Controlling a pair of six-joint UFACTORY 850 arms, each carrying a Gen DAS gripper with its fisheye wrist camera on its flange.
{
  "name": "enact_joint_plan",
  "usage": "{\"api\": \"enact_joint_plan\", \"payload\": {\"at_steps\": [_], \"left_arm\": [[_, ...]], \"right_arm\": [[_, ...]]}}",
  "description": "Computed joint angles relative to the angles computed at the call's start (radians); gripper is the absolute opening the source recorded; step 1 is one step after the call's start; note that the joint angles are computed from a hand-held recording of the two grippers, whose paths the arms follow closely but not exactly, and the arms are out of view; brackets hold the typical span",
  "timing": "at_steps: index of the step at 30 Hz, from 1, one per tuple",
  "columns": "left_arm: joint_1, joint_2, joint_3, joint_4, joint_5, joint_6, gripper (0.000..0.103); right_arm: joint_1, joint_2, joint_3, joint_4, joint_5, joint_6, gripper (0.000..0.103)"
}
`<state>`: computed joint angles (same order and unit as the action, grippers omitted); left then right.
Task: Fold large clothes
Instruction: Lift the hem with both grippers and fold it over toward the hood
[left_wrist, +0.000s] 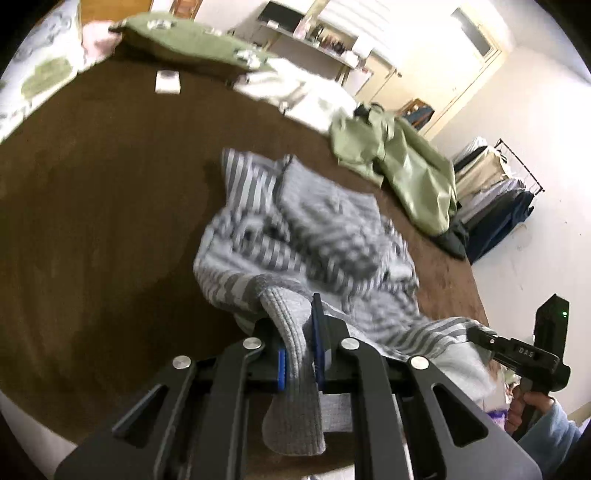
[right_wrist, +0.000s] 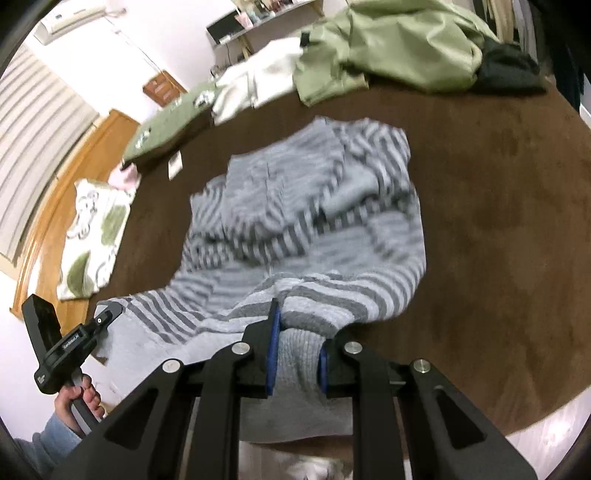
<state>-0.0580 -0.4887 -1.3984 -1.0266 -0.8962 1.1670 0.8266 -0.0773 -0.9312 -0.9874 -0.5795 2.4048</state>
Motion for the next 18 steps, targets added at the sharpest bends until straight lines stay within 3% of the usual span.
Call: {"api": "enact_joint_plan", "payload": {"at_steps": [11, 15, 18], "left_arm": [[-0.111, -0.089, -0.16, -0.198, 0.179, 0.008, 0.014], [-0.164, -0.185, -0.283, -0.23, 0.24, -0.017, 0.014], [-0.202, -0.268, -0.394, -0.16, 0.278, -0.086, 0.014]], "right_arm": [[-0.181, -0.014, -0.036, -0.226, -0.007, 0.045, 0.017], [-0.269, -0.057, -0.053, -0.32, 0.022, 0.097, 0.017], [-0.328, -0.097, -0.064, -0.363, 0.057, 0.109, 0.017]]}}
